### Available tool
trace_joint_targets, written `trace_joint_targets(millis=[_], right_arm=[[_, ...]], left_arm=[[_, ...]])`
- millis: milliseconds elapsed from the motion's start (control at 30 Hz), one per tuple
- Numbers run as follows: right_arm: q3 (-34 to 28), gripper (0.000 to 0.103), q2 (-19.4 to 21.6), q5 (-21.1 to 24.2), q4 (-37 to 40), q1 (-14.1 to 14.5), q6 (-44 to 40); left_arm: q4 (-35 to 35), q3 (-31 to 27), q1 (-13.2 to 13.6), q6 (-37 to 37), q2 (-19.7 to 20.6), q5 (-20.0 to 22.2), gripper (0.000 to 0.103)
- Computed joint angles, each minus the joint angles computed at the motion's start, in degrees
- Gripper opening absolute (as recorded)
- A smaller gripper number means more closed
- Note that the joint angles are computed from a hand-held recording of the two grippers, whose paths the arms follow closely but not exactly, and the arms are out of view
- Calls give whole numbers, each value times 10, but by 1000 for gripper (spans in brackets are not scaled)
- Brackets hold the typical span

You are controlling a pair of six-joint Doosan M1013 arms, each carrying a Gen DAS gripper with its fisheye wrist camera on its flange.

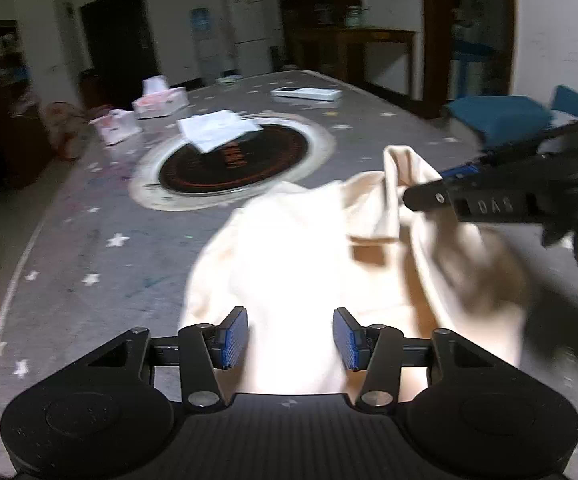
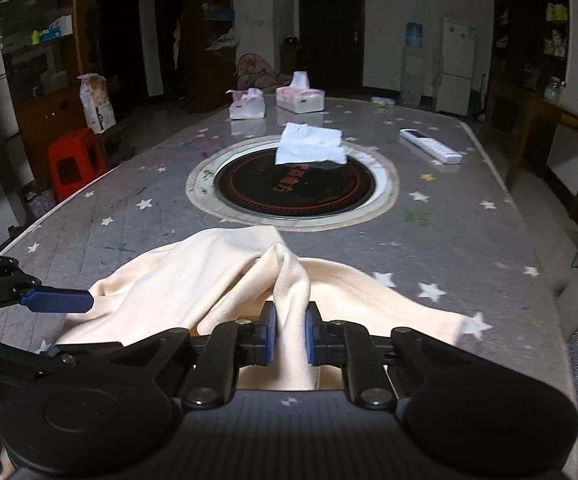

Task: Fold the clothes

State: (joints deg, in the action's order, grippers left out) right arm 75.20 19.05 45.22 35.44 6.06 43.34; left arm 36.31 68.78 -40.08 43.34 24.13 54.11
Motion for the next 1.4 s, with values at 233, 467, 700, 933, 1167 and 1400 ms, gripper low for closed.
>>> trace_joint_targets(millis=[233, 467, 700, 933, 1167, 1400], right_arm=[[36, 13, -36, -31, 29, -25, -22], [74, 10, -70, -56, 44, -54, -34], [100, 5, -87, -74, 34, -74, -15], [92, 19, -78, -47, 55, -76, -16], [55, 50, -45, -27, 67, -60, 5], [34, 30, -19, -6, -11, -39, 53]], left_arm=[[-14, 4, -4, 33, 2, -2, 59], [-11, 9, -1, 13, 2, 6, 20], [40, 47, -4, -82, -32, -23, 5], [102, 94, -17, -206, -74, -28, 5], [117, 134, -26, -268, -106, -14, 5], [109, 155, -29, -288, -121, -7, 5]])
